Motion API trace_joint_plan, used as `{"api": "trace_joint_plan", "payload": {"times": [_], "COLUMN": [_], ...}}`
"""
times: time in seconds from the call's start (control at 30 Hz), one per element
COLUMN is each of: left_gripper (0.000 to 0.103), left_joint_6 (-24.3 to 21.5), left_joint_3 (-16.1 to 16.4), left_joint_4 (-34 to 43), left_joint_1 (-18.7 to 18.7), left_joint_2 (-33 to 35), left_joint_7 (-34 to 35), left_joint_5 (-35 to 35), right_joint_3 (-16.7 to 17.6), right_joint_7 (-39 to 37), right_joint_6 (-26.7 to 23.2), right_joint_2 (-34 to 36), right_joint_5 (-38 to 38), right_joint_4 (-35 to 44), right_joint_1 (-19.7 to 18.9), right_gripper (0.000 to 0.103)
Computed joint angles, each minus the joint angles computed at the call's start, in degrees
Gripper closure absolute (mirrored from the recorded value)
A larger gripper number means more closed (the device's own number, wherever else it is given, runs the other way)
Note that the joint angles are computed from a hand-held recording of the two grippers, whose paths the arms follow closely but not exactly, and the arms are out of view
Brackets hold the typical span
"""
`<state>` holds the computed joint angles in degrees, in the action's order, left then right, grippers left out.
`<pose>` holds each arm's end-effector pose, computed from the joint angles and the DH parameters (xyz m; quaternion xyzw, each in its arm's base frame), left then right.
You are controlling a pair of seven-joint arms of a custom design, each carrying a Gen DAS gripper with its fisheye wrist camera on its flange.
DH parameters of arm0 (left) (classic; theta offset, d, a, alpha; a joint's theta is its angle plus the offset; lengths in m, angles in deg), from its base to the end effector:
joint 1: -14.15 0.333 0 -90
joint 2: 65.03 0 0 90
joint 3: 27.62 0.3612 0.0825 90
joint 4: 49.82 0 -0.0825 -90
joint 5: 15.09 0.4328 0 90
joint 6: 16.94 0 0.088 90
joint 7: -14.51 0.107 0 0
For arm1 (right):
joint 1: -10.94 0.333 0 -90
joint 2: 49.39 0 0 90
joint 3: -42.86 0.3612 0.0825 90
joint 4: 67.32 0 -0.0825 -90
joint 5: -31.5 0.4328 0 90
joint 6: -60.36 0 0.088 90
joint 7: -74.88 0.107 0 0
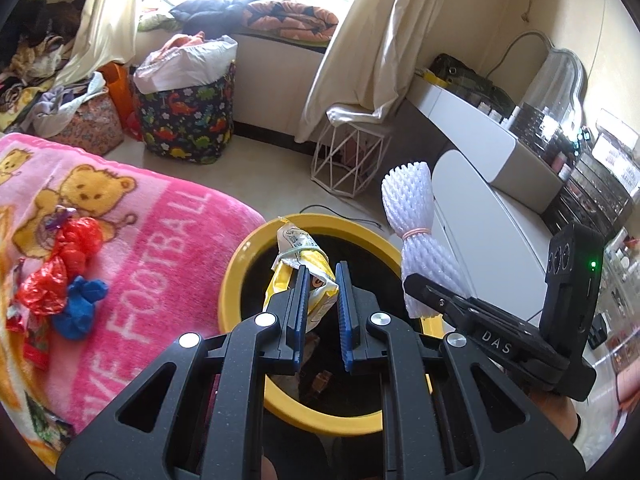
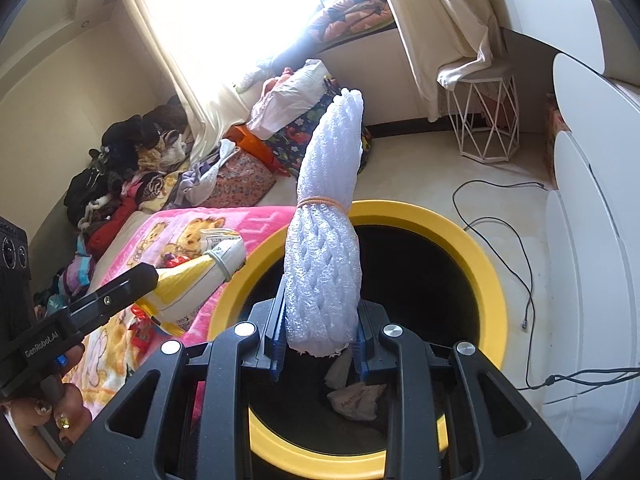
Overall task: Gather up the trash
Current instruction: 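Carry both items over the yellow bin and open both tools to drop them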
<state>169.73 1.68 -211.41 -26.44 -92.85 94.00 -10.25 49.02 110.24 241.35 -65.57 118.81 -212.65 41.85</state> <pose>0.4091 -0.0882 0.4332 -0.6230 0.6520 -0.4048 0.1512 0.4130 0.2008 0.4322 -0.6631 0.6130 -0.0973 0.4183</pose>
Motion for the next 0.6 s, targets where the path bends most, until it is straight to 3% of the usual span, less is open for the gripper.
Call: {"api": "trace_joint_plan", "payload": {"times": [0.17, 0.5, 0.6], "left_gripper": [0.094, 0.094, 0.094], "left_joint_6": [-0.07, -0.92, -1.03], "left_joint_3": [4.68, 7.93, 10.48], "left_joint_4": [0.5, 1.39, 1.75], "left_joint_1": [-5.06, -9.39, -11.81], "left_joint_2": [0.9, 3.12, 3.46], "left_joint_7": [0.79, 1.96, 2.4], "left_joint_5": [-0.53, -3.27, -4.87], "right_joint_3": [-0.63, -3.65, -5.11], "right_joint_7": [4.53, 12.32, 12.46], "right_joint_6": [-0.16, -0.56, -0.76], "right_joint_2": [-0.04, 0.51, 0.63], "right_joint_5": [-4.39, -12.52, -12.77], "right_joint_4": [-1.33, -3.46, -3.47], "right_joint_1": [-0.02, 1.86, 3.11], "right_gripper": [0.078, 0.078, 0.076]}}
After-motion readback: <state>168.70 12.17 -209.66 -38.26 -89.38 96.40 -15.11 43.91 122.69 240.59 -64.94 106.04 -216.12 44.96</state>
